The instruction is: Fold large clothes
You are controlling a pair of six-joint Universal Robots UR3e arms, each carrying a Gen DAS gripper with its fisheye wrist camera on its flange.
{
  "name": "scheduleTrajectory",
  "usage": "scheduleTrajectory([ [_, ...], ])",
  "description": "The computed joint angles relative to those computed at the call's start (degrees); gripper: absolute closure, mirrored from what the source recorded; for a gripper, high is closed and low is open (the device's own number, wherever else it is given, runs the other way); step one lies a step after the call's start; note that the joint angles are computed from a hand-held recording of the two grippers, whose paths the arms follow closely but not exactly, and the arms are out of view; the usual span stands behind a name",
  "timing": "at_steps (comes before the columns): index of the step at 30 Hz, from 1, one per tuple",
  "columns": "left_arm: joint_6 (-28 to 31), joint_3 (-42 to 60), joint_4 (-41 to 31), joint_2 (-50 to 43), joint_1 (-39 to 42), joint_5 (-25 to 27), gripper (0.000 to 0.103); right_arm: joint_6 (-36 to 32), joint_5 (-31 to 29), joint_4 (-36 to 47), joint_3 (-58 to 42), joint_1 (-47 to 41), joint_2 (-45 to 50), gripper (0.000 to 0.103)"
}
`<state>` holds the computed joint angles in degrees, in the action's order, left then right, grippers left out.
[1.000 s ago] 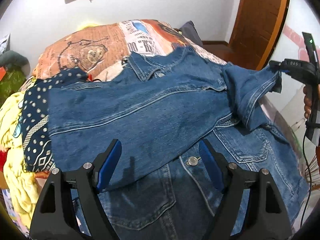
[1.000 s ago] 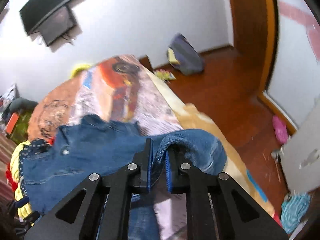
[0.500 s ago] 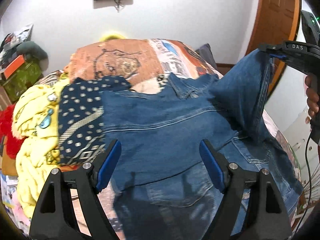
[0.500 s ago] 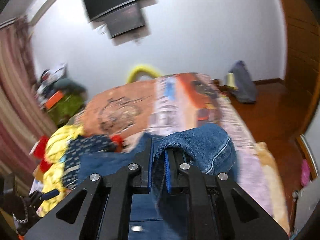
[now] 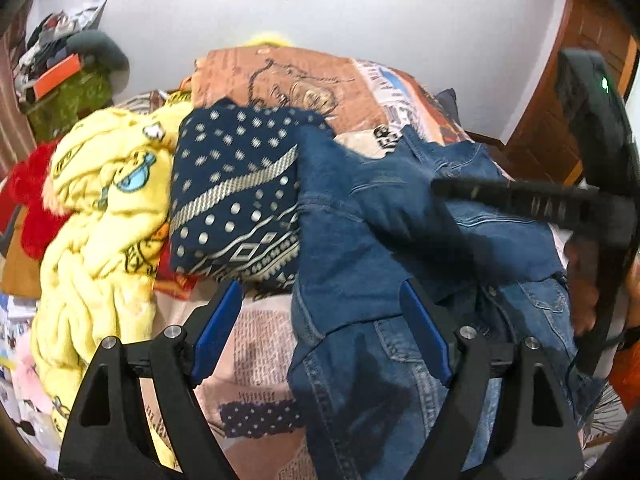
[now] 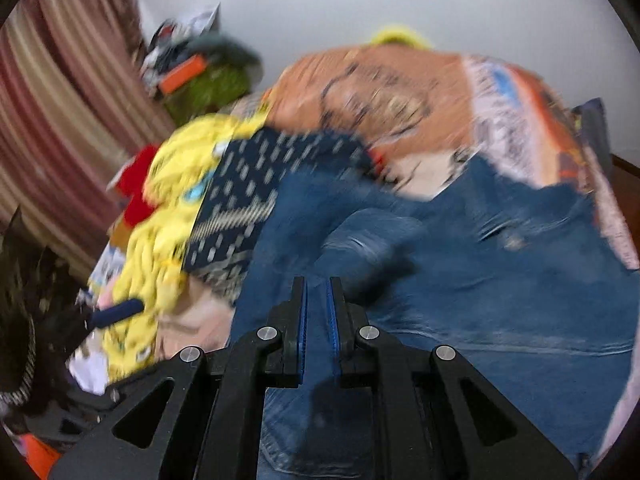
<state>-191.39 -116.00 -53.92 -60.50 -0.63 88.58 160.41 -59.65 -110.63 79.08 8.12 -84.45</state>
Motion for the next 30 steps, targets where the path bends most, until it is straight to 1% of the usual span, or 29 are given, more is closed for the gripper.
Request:
scheduleTrajectory([
  [6, 0.0, -2.3, -0.5, 1.1, 2.1, -2.1, 0.022, -4.1, -2.7, 7.0, 0.0, 2.5, 2.2, 0.094],
  [9, -0.5, -2.1, 0.2, -0.3, 1.4, -2.7, 0.022, -6.4, -2.4, 10.5, 0.2, 0.4, 0.8, 0.094],
  [12, -1.1, -0.7, 1.3, -2.9, -0.1, -2.6, 0.022, -10.0, -1.1, 14.2, 0.1, -3.6, -2.4, 0.093],
  [14, -1.8, 1.2, 2.5, -5.9, -2.2, -1.8, 0.022, -12.3, -0.4, 17.9, -1.5, -7.2, -4.2, 0.084],
  [16, -2.6, 3.6, 3.6, -9.2, -4.5, -0.8, 0.022, -14.4, 0.3, 19.1, -1.5, -11.6, -6.8, 0.06],
  [18, -3.1, 6.3, 4.4, -12.8, -6.7, 0.0, 0.022, -15.6, 0.6, 16.7, 0.4, -15.3, -9.8, 0.049],
  [20, -3.6, 10.2, 4.9, -17.6, -9.3, 1.3, 0.022, -16.8, 0.1, 14.3, 1.9, -18.9, -12.2, 0.045],
  [22, -3.7, 14.2, 4.9, -22.3, -11.7, 2.7, 0.022, -19.0, -0.2, 14.8, 2.4, -23.5, -13.8, 0.036],
  [27, -3.6, 24.7, 4.4, -34.6, -17.6, 7.9, 0.022, -22.5, -0.5, 15.3, 4.7, -32.3, -15.4, 0.034],
  [30, -4.1, 31.0, 2.0, -41.3, -19.6, 11.2, 0.022, -24.2, -1.5, 16.5, 6.7, -36.5, -15.5, 0.034],
])
